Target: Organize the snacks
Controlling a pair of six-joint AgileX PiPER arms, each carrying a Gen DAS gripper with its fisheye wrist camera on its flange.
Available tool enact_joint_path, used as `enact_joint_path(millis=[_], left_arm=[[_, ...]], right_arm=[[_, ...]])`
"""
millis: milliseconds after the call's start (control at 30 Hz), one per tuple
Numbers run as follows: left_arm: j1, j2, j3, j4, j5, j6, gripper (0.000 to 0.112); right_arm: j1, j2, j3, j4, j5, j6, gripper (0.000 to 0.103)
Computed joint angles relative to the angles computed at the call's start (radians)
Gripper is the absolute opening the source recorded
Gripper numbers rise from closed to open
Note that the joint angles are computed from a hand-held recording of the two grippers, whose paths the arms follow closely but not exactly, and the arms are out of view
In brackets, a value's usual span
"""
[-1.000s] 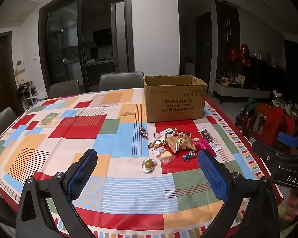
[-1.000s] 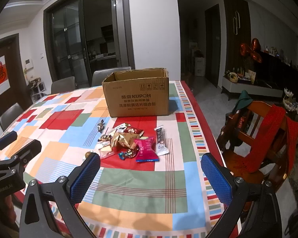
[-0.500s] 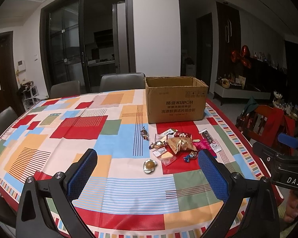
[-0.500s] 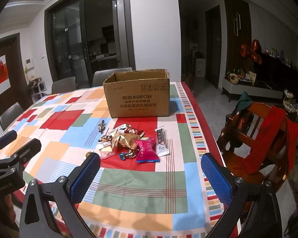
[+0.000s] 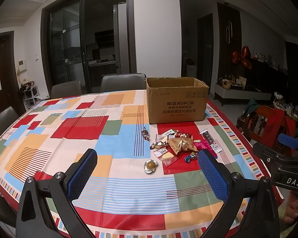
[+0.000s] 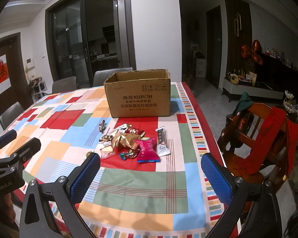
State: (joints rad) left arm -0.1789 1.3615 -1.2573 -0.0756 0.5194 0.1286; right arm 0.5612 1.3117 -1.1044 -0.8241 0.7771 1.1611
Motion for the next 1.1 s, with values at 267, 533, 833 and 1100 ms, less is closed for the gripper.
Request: enact_joint_path(millis=[267, 533, 833, 1100], left_arm=[[0.002, -0.003, 0.007, -0.003, -0.005, 0.004, 0.103], [0.003, -0.005, 0.011, -0.007, -0.009, 0.007, 0.103], [0.016, -0.006, 0.002, -0.042, 0.005, 0.040, 0.103], [0.050, 0.065, -0.066, -0.083, 0.049, 0.068, 0.103]], right_arm=[[0.003, 0.002, -0.002, -0.004, 0.002, 0.003, 0.102], [0.005, 0.004, -0.004, -0.005, 0.004, 0.004, 0.102], [-0.012, 0.000, 0.003, 0.008, -0.010, -0.015, 0.102], [-0.037, 0.070, -0.064, 0.108, -0.032, -0.121, 0.102]])
